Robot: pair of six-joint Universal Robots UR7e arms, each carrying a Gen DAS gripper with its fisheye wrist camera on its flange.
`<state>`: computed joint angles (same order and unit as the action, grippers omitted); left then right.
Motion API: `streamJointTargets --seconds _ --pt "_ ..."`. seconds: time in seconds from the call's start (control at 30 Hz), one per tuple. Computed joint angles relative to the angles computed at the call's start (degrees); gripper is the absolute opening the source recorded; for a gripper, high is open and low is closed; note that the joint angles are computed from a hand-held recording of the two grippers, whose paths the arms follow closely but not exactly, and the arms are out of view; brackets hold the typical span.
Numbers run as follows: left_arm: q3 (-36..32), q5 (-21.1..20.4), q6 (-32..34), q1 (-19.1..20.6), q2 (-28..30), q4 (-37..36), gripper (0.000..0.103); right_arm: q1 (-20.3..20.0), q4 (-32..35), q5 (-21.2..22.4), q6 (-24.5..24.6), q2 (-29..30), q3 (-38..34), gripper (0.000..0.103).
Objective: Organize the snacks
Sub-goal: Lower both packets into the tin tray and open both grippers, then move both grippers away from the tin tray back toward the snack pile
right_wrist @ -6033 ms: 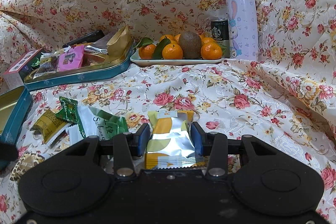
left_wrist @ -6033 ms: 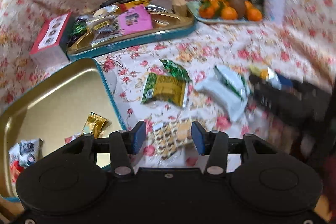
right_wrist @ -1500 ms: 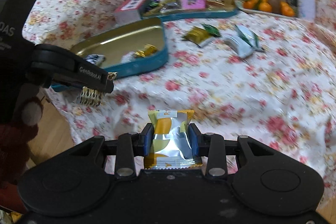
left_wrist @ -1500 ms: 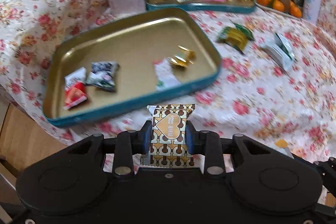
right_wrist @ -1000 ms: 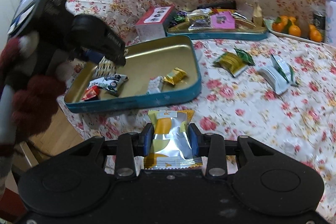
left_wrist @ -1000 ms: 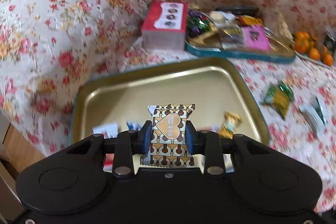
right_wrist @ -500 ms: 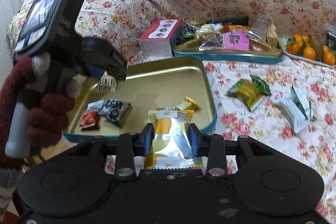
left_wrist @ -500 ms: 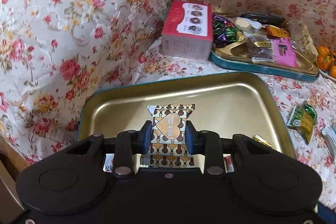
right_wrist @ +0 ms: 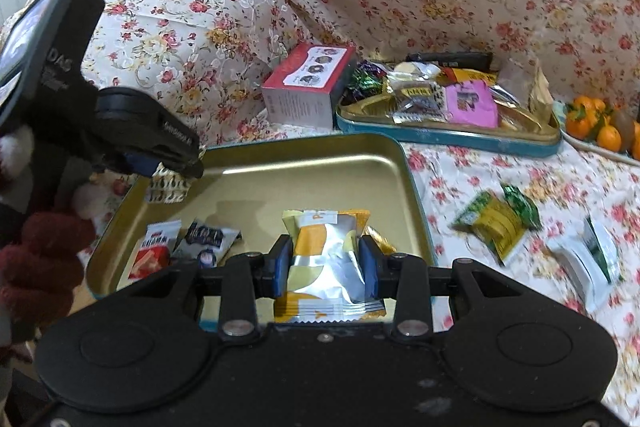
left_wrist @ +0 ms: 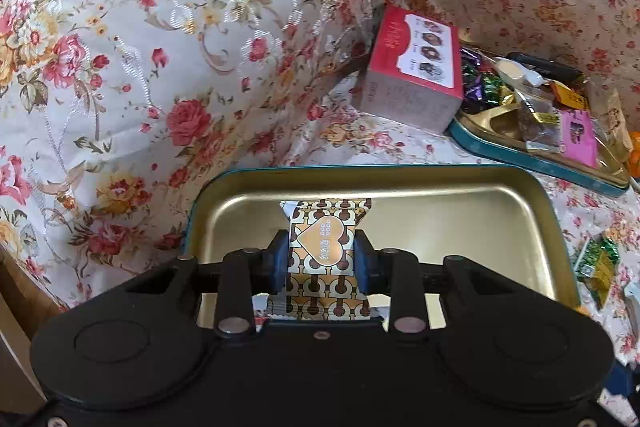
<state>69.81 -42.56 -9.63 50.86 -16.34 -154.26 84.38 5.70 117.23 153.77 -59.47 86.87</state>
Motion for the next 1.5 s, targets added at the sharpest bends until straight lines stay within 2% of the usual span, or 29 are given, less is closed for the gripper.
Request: streamJointTargets --seconds 0.47,0.8,1.13,1.5 --pt "0.3 0.8 3.5 0.1 0.5 -4.2 0.045 -0.1 1.6 0.5 -3.4 7.4 -9.7 0.039" --pt "0.7 1.8 2.3 -0.7 0.4 -4.4 0.045 -0.6 1.9 0.5 -2.1 8.3 -10.8 0.040" --pt "4.0 1.3 0.7 -3.2 -1.1 -4.6 0.045 -0.8 -3.1 -0.8 -1.9 2.8 -3.2 0.040" --pt "14.2 0.1 -2.3 -8.0 -3.9 -5.7 0.045 -2.7 -8.4 -1.5 0.0 -8.7 11.5 0.040"
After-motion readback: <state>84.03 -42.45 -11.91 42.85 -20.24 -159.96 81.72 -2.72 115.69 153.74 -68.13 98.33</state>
